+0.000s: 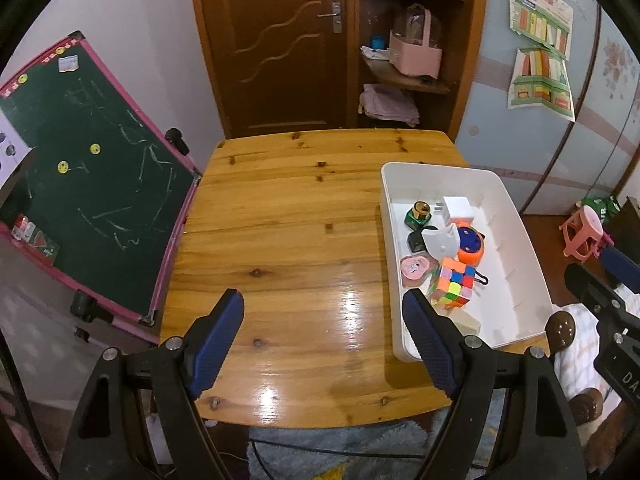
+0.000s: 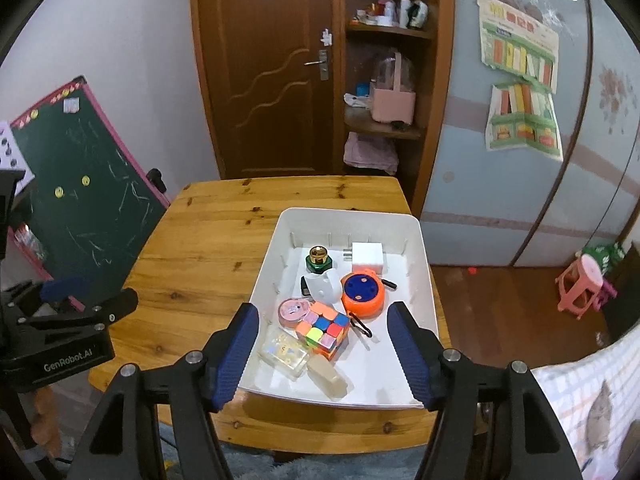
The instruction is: Organize rigid objects
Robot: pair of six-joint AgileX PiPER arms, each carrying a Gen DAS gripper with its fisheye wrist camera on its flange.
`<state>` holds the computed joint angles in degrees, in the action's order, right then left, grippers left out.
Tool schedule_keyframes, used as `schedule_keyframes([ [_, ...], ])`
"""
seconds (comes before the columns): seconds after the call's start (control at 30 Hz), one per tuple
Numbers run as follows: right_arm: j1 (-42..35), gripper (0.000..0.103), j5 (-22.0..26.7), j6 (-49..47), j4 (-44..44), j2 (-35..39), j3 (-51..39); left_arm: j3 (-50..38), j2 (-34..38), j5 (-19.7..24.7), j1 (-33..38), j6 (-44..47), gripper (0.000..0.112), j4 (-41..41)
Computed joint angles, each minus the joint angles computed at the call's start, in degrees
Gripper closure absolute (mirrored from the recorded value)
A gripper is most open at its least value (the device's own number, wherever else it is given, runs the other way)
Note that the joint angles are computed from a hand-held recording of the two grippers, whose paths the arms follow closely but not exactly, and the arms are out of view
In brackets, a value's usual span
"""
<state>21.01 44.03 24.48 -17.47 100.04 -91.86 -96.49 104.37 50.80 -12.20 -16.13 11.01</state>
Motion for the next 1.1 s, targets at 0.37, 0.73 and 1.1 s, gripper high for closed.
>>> schedule_keyframes([
  [0.37,0.4,0.029,2.2,3.7,1.9,-1.3,-2.2,2.9,-4.0,-0.3,1.4,-4.5,0.028,1.6],
  [0.73,3.3,0.027,3.7,8.4,-3.5,-0.6,-1.8,4.8,-4.9,-0.7,1.1,-5.6,0.028,2.9],
  [1.1,3.5,0.027,4.9,9.2,-3.9,-0.4,-1.2,5.3,-5.2,-1.7,0.0,-5.0,0.028,3.5],
])
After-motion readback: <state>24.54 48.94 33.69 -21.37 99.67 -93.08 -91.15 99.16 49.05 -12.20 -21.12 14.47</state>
